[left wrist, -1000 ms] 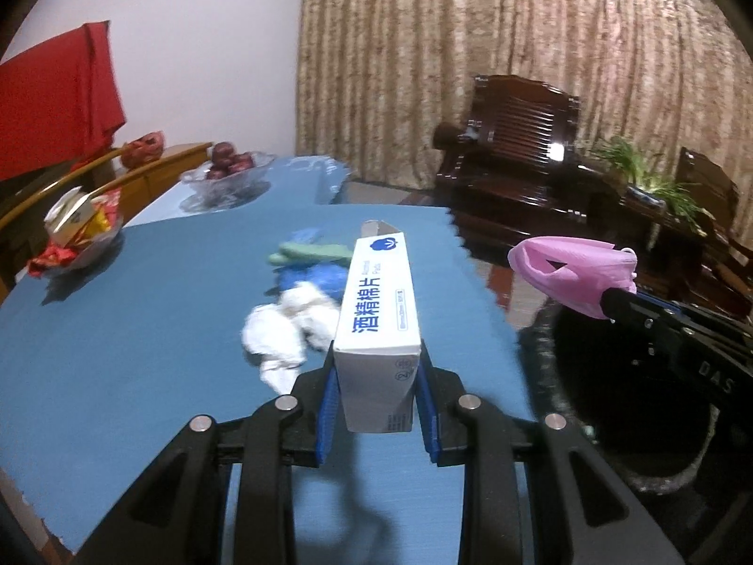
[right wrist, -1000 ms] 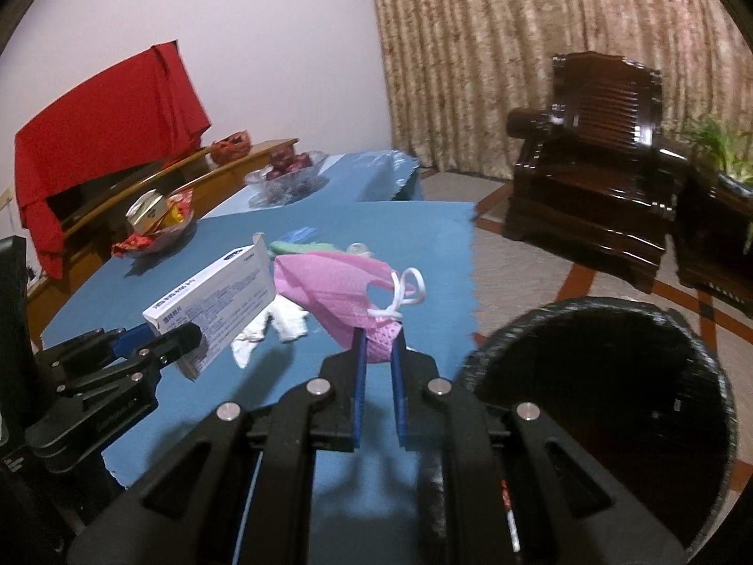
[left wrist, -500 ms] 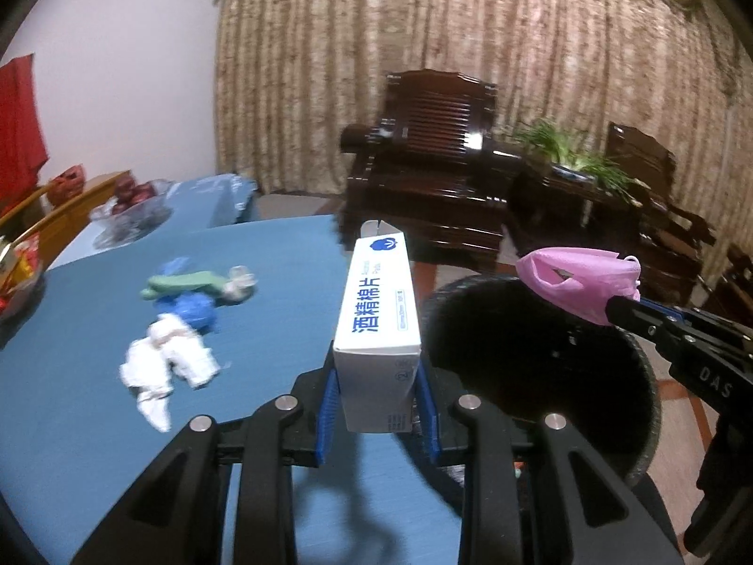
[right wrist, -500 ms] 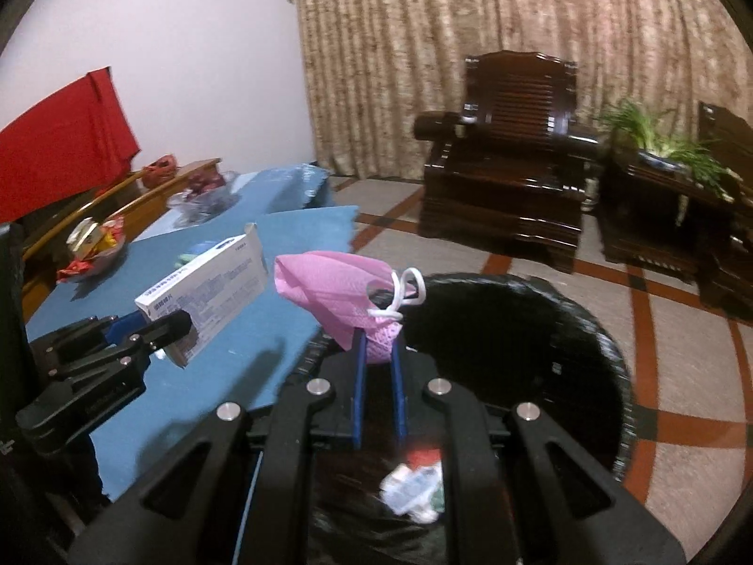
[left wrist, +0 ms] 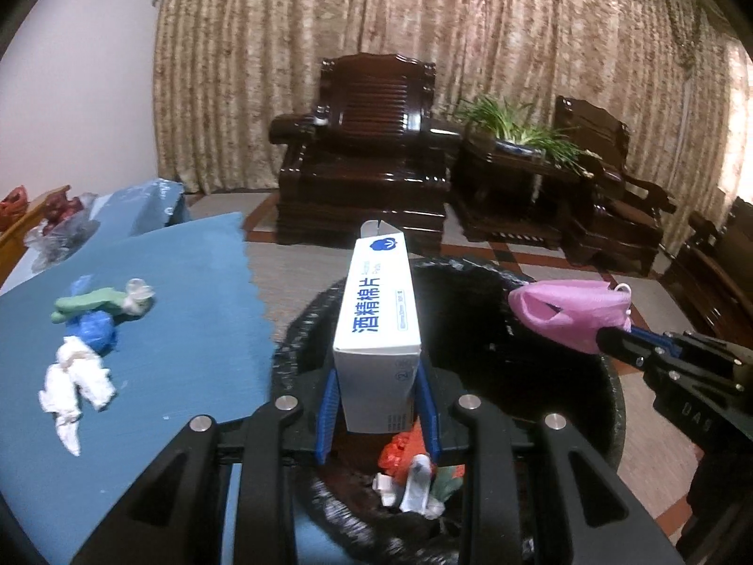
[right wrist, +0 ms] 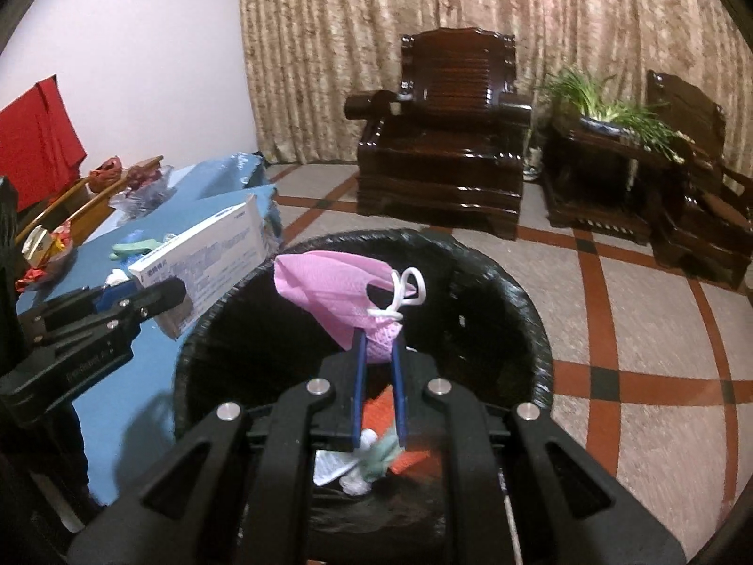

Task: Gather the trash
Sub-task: 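Carry the box and mask over the bin and open both tools to drop them, then move both tools back over the table toward the white tissues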

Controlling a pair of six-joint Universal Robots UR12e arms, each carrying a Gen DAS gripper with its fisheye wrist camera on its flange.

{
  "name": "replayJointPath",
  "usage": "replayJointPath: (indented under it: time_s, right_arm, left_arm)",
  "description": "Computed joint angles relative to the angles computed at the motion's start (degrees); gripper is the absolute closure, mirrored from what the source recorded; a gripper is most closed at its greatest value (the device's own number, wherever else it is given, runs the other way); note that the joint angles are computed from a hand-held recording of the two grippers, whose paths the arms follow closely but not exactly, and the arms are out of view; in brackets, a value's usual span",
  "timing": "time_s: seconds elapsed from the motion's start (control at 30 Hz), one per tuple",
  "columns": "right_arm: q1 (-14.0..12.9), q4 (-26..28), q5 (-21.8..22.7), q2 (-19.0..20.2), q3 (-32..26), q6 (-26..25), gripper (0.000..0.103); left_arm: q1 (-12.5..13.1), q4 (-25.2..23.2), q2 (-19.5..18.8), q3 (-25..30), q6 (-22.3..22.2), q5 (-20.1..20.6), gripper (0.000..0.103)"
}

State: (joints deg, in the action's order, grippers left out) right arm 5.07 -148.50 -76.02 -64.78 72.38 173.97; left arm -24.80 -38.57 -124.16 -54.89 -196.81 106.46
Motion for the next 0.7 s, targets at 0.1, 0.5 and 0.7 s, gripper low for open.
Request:
replayJointPath:
  time_s: [0.1, 0.5, 0.7]
  right_arm:
    - [-0.3, 0.6, -0.9, 0.1, 0.5, -0.4, 0.09]
    - [-0.7, -1.2, -5.0, -0.2, 2.9, -0.4, 0.01]
    - [-0.3, -3.0, -3.5, -0.6, 2.9, 0.0, 0.006]
  left_arm:
    - [0.0, -1.1, -1.3, 1.6, 0.0, -1.4, 0.074]
    - [1.1, -1.6, -0.9, 0.3, -1.6, -7.0, 0.039]
    - [1.6, 1.8, 2.4, -4.9, -4.0, -2.2, 0.014]
